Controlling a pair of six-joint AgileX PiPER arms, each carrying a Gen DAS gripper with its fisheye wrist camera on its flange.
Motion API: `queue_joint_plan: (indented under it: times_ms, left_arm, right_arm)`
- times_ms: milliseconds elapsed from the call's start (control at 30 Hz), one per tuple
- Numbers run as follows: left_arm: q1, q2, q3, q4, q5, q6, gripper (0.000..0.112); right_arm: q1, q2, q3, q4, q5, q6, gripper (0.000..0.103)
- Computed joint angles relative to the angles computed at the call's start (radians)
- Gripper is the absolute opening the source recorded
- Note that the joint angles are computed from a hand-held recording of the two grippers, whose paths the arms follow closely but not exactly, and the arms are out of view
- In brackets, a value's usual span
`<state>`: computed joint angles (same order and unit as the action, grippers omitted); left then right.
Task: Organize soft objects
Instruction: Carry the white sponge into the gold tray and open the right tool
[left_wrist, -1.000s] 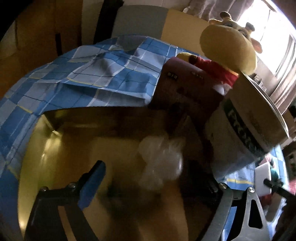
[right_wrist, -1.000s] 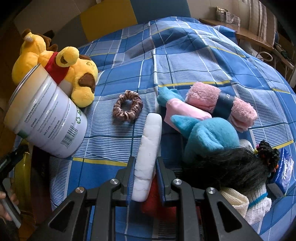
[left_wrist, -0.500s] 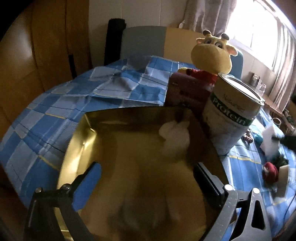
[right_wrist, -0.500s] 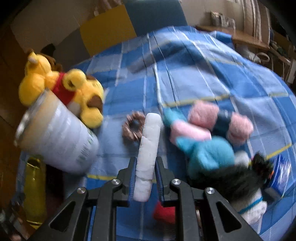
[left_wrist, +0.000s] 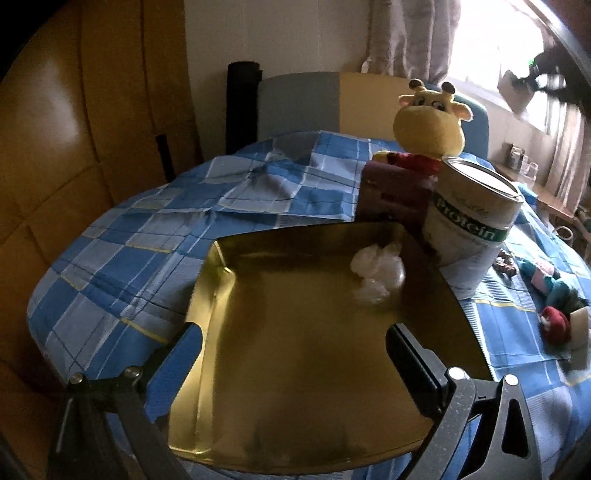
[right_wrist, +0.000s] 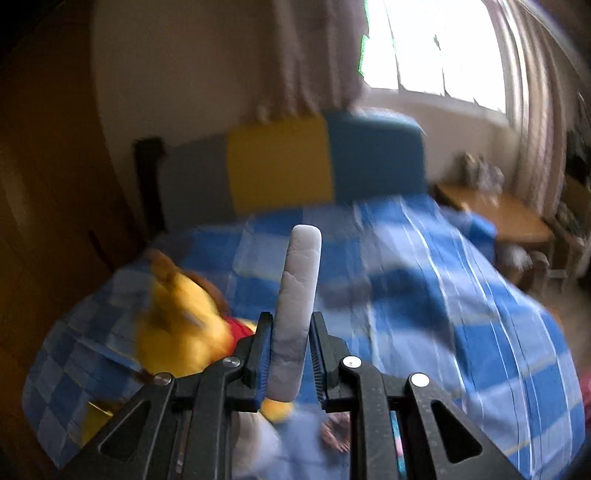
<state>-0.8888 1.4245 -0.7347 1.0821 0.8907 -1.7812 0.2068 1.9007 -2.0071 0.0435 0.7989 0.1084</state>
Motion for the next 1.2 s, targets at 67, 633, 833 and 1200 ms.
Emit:
queue_joint_plan:
  times_ms: [67, 633, 833, 1200]
  left_arm:
    - [0.008, -0.004, 0.007, -0.006, -0.002, -0.001, 0.100]
    - [-0.030, -0.064, 0.058, -0.015, 0.065, -0.050, 0.100]
    - [-0.046, -0.079, 0.066, -0.014, 0.086, -0.059, 0.100]
    - [-0.054, -0.097, 0.093, -0.027, 0.061, -0.083, 0.100]
  right_arm:
    - [0.046, 0.015, -0.084, 0.013, 0.023, -0.027, 0.019]
    - [0.306, -0.095, 0.465, 0.495, -0.069, -0.495, 0.019]
    - [0.350, -0.076, 0.611, 0.512, -0.110, -0.486, 0.019]
    - [0.364, -0.026, 0.647, 0.329, -0.203, -0.298, 0.042]
